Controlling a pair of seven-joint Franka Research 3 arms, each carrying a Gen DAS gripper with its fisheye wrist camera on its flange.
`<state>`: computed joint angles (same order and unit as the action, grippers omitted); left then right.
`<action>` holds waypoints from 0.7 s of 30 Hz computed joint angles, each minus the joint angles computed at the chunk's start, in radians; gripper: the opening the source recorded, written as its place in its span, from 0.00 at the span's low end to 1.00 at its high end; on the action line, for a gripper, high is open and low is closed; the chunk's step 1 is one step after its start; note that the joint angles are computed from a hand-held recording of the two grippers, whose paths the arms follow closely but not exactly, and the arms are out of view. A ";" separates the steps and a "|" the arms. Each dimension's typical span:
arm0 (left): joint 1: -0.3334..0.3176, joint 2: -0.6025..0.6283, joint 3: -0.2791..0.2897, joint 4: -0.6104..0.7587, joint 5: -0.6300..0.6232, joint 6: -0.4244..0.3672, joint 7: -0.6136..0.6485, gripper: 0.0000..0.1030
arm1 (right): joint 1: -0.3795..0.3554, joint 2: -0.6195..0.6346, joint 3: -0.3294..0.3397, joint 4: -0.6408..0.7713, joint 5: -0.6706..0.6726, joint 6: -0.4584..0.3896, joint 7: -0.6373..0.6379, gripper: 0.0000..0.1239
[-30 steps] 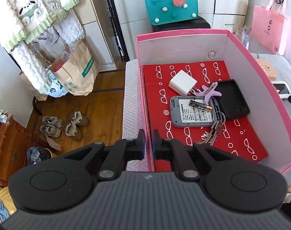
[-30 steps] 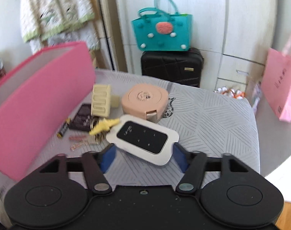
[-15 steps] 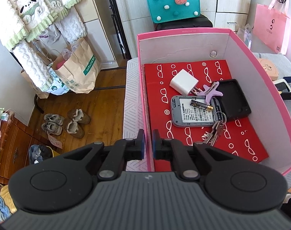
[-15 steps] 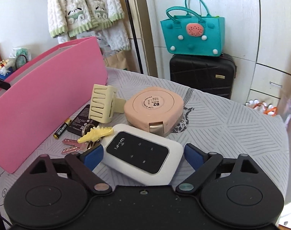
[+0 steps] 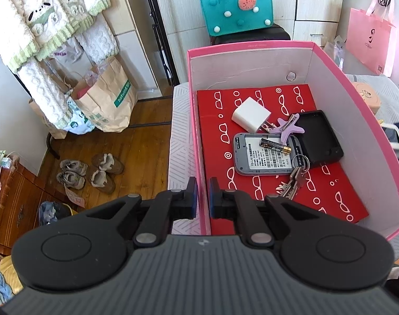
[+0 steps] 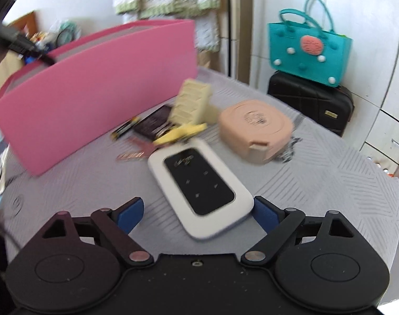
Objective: Organize rigid objects
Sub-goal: 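Approach the white wifi router on the table and grasp it with the right gripper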
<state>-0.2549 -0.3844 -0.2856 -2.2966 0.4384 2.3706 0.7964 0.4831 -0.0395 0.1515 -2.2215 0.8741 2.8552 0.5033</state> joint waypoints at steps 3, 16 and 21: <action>-0.001 -0.006 0.006 -0.006 -0.009 0.007 -0.001 0.06 | 0.006 -0.040 0.006 -0.037 -0.069 -0.023 0.052 0.75; 0.001 -0.011 0.008 -0.006 -0.027 0.011 -0.001 0.06 | 0.051 -0.028 0.023 -0.061 -0.214 0.118 0.181 0.69; -0.001 -0.012 0.014 -0.006 -0.039 0.013 0.006 0.06 | 0.063 -0.041 0.007 -0.015 -0.057 -0.021 0.161 0.52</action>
